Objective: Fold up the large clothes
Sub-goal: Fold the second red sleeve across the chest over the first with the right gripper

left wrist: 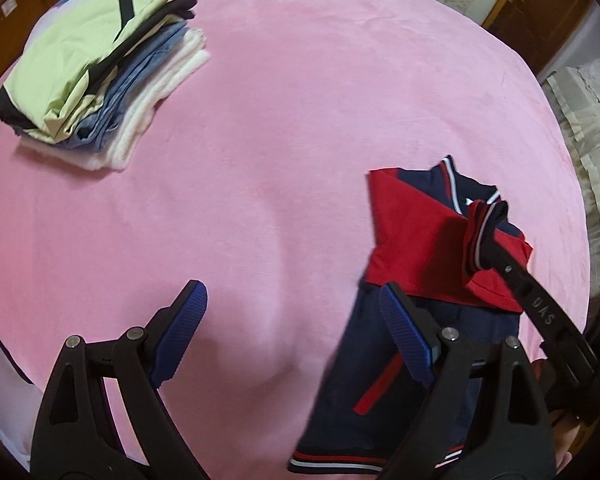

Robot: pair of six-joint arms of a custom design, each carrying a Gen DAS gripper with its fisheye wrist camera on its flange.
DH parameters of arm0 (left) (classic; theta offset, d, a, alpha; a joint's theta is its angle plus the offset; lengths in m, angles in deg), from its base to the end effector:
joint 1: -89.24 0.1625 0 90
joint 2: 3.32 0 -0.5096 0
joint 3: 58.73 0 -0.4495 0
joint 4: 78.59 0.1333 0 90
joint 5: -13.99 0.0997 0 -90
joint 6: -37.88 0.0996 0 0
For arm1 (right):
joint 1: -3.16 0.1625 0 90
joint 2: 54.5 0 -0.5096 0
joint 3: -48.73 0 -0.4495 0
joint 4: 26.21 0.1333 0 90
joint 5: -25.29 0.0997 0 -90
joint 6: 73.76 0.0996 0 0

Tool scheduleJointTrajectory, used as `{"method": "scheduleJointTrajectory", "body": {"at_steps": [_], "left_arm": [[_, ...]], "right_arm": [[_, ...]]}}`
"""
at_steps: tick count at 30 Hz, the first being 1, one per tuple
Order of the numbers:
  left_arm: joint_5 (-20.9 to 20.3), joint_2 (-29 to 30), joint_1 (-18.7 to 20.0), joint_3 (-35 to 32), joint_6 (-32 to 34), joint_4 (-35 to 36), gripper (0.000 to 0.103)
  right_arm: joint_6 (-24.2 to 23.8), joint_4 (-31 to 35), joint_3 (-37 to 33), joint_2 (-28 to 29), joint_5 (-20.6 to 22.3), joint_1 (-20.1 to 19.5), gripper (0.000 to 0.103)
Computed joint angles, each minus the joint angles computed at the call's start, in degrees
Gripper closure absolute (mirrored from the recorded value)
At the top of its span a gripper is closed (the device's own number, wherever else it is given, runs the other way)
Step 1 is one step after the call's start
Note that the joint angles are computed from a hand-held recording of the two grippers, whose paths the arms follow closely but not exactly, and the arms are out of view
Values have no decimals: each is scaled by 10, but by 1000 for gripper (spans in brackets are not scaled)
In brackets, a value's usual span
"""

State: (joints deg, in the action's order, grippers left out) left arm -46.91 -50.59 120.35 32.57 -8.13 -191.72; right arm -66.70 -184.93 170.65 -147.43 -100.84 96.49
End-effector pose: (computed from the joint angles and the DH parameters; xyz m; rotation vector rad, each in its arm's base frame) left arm -0.5320 -0.5333 0.1075 0.4057 2.5100 -0.2371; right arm 0.1032 -0.4901 0.4554 -0.3639 -2.4099 0.9424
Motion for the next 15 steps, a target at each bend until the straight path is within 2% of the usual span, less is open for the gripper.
{"method": "scheduleJointTrajectory", "body": {"at_steps": [3,8,12,15], "left_arm": [[1,-3,6,5,0,-2,16],[0,-2,12,7,7,-5,16],[1,3,11,0,14,-3,16],[2,10,8,-6,30,-14,16]], "right_arm": [[5,-17,19,0,24,-19,98],[-29,-46,30,8,69,-66,101],[-40,-46,24,23,56,-54,101],[-33,-9,7,16,38,-35,101]]}}
